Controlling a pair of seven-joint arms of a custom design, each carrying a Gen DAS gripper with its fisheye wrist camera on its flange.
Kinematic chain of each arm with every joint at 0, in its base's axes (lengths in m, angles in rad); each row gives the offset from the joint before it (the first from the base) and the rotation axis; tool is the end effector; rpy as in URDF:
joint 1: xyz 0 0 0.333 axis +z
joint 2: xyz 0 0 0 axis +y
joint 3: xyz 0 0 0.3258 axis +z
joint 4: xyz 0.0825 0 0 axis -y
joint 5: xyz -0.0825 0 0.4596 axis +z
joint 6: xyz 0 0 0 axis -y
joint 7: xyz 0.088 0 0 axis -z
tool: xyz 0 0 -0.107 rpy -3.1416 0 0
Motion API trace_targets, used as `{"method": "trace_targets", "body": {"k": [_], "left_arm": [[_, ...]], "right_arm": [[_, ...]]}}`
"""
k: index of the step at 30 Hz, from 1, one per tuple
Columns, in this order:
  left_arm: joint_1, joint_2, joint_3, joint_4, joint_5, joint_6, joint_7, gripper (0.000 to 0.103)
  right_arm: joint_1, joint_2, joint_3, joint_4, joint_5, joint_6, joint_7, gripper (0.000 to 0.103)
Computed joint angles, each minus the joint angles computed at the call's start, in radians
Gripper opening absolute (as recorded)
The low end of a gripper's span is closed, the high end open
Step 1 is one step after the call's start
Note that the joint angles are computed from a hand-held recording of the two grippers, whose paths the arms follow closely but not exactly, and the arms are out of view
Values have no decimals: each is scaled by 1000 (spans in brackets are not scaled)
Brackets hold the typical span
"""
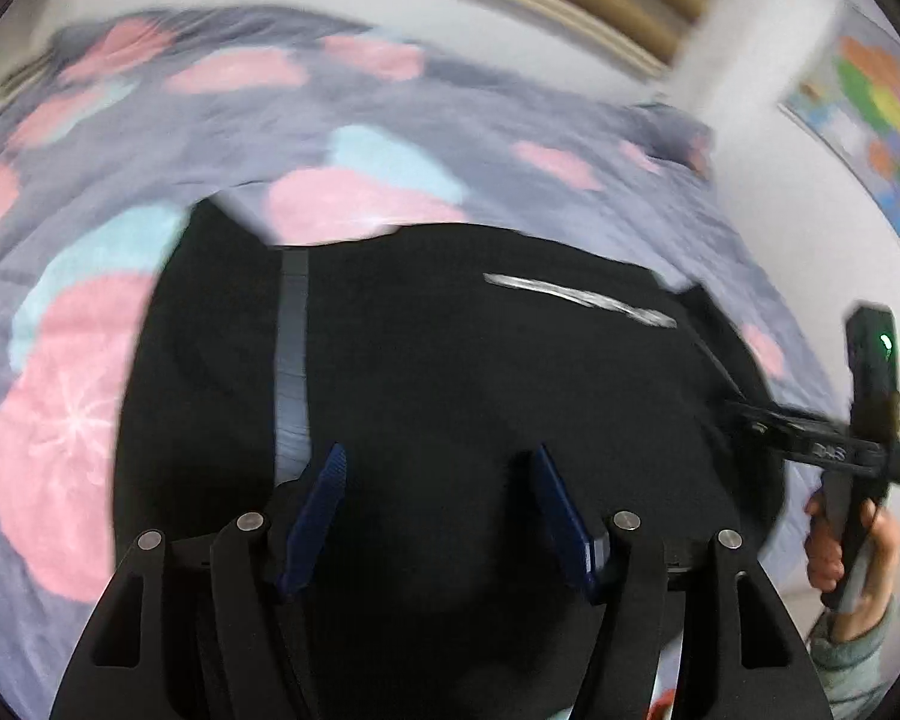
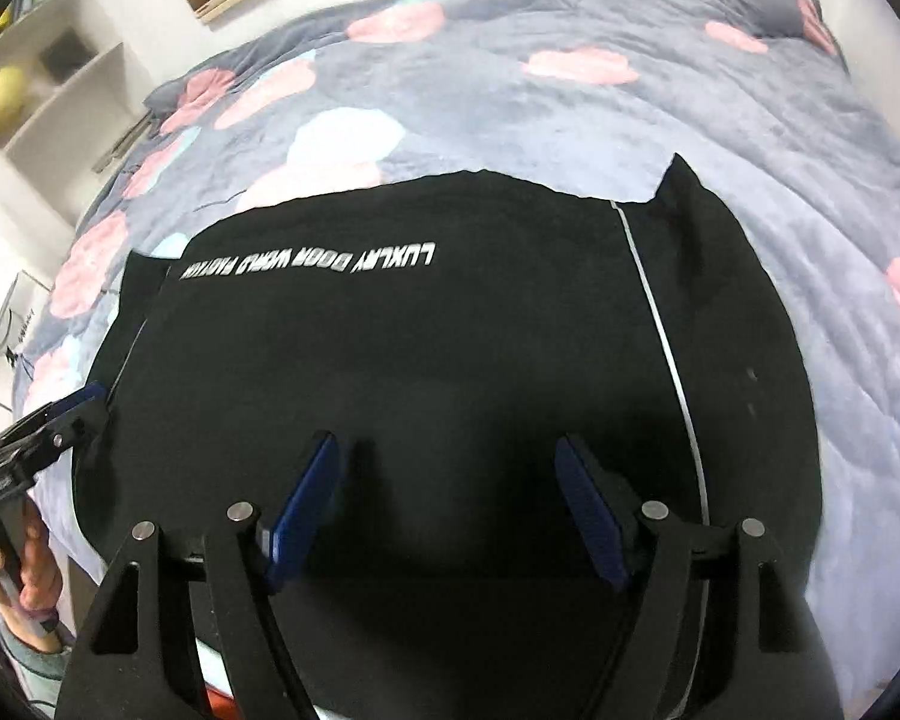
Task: Fold large clothes
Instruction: 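Lower the folded jacket onto the bed and open both tools, then press the folded jacket flat with both tools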
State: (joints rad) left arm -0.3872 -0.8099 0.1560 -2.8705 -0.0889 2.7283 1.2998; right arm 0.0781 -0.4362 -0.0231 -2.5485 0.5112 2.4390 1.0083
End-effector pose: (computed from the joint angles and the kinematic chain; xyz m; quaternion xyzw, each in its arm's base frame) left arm 0.3900 -0.0956 0.4408 -0.6993 0.6327 -0.3218 0.0847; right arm 0.4905 0.0282 0.4240 -0.7725 0.5830 -0.0346 0.2494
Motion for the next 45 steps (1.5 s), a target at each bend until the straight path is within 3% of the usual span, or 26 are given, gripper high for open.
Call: {"method": "trace_targets", "body": {"k": [2, 5, 9, 13, 22, 24, 32, 37, 45], "left_arm": [[-55, 9, 25, 0, -63, -5, 22, 67], [24, 78, -105, 8, 29, -11, -89, 66], [65, 118, -163, 9, 95, 28, -185, 67], [132, 23, -281, 2, 228, -66, -329, 67], [89, -177, -355, 30, 400, -262, -486, 68], [83, -203, -377, 40, 437, -290, -523, 74], [18, -349, -374, 25, 488, -348, -598, 75], [-16, -380, -371, 26, 492, -360, -629, 75], [-15, -394, -384, 33, 515, -378, -668, 75]], "right_arm": [[-14, -17, 20, -26, -38, -15, 38, 77], [-16, -13, 50, -67, -85, 35, 69, 77], [-13, -39, 58, -90, -106, 71, 116, 77], [-33, -143, 98, -153, -177, 105, 189, 78], [-3, -413, 100, -227, -181, 69, 191, 78], [-9, -469, 102, -236, -184, 69, 196, 79], [-14, -613, 97, -265, -161, 44, 196, 85], [-15, -640, 96, -269, -153, 24, 195, 85], [-7, -673, 105, -277, -148, 13, 199, 85]]}}
